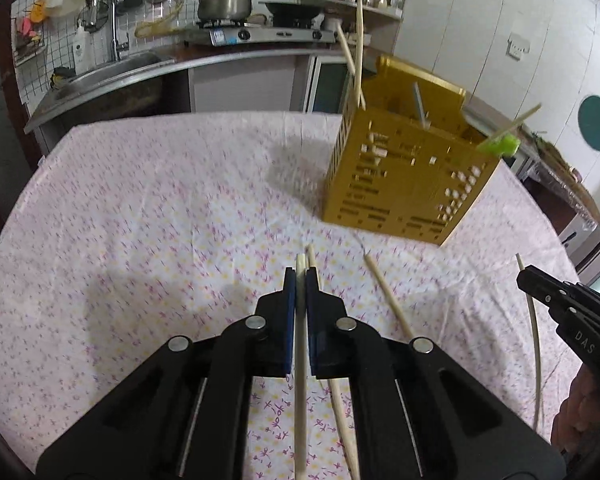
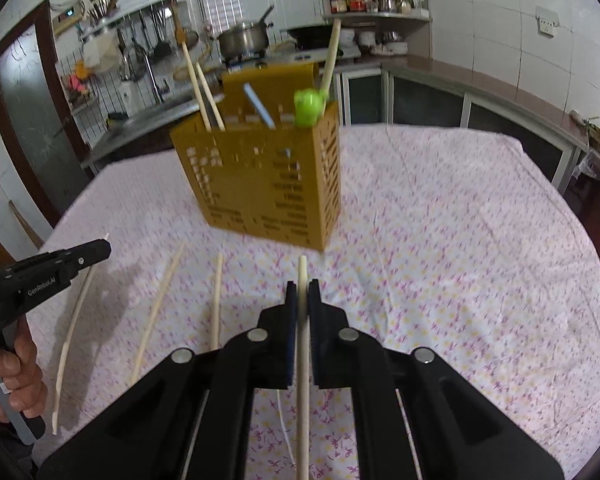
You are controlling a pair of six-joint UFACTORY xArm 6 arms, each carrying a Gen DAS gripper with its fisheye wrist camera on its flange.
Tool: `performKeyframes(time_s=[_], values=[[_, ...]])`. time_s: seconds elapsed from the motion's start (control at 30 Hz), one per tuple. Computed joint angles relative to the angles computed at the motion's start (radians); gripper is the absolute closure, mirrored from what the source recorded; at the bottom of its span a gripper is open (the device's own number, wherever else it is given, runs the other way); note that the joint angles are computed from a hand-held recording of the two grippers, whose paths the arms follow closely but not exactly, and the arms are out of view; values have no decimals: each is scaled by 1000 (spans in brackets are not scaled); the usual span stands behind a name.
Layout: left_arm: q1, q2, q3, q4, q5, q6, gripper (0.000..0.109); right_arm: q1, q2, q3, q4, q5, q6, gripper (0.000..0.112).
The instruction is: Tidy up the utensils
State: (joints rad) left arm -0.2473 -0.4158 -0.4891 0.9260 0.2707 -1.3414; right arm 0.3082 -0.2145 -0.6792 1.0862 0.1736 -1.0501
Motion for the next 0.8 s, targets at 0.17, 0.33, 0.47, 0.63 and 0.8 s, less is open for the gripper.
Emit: performKeyframes(time_s=[0.17,0.33,0.47,0.63,0.8], values=[[-5,-77,12,7,13,8,105,-5,-54,4,64,8,-56,106],[-33,-144,12,47,69,-20,105,-2,-111,13,114,5,-91,106],[-61,-199,11,79,120,-38,105,2,-169,32,150,-5,-129,106],[-84,-262,15,111,170,-59,105,2,-218,43,158,-13,-141,106],[-112,-315,15,133,224,-61,105,-4,-256,51,147,1,-135,106]])
